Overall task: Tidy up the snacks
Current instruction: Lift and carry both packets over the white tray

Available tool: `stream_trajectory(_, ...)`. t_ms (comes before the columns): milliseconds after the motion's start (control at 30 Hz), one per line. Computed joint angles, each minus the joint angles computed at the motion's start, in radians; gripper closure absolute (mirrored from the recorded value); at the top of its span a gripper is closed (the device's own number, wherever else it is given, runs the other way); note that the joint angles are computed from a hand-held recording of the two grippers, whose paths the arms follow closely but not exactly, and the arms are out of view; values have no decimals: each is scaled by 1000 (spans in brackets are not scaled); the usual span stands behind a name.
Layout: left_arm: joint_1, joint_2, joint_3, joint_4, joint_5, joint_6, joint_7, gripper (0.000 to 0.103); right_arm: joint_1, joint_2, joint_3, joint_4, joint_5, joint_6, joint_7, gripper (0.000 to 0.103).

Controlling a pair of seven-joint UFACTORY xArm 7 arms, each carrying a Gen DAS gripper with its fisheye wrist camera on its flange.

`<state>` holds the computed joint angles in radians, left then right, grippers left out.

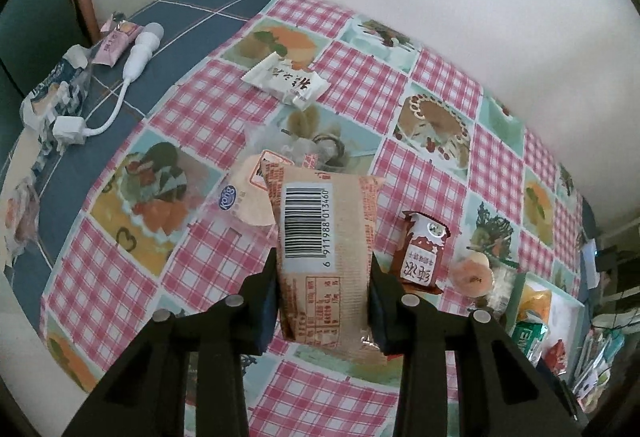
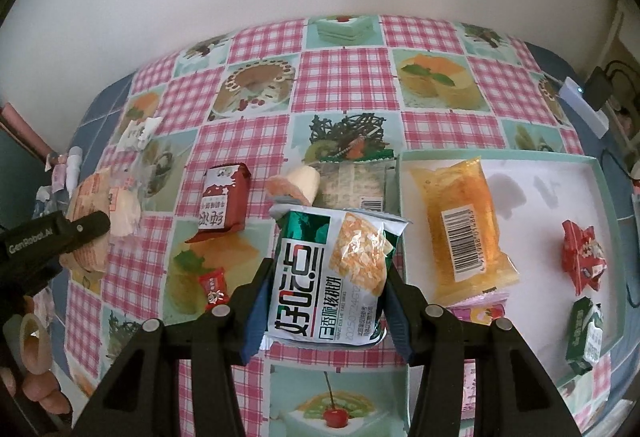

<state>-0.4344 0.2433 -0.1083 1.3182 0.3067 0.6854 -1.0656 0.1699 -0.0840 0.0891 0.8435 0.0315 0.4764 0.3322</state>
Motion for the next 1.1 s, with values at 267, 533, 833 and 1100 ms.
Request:
stream_trajectory(267,0,-25,-3,-7,6,-21,-7,64,-1,-19,-7,-7,31,-4,-14,50)
stream_trajectory(533,-26,-37,-13,15,67,-6,-39,64,-18,-60,-25,-27,64,-16,-32,50)
stream_trajectory(833,-82,2,-30,90,108,29,-31,64,-67,-123,-58,-67,81,-17,-37,50)
stream_trajectory(1100,-155,76,-37,201,121,79,20,64,-134,-165,-111,-96,119,-14,-46,50)
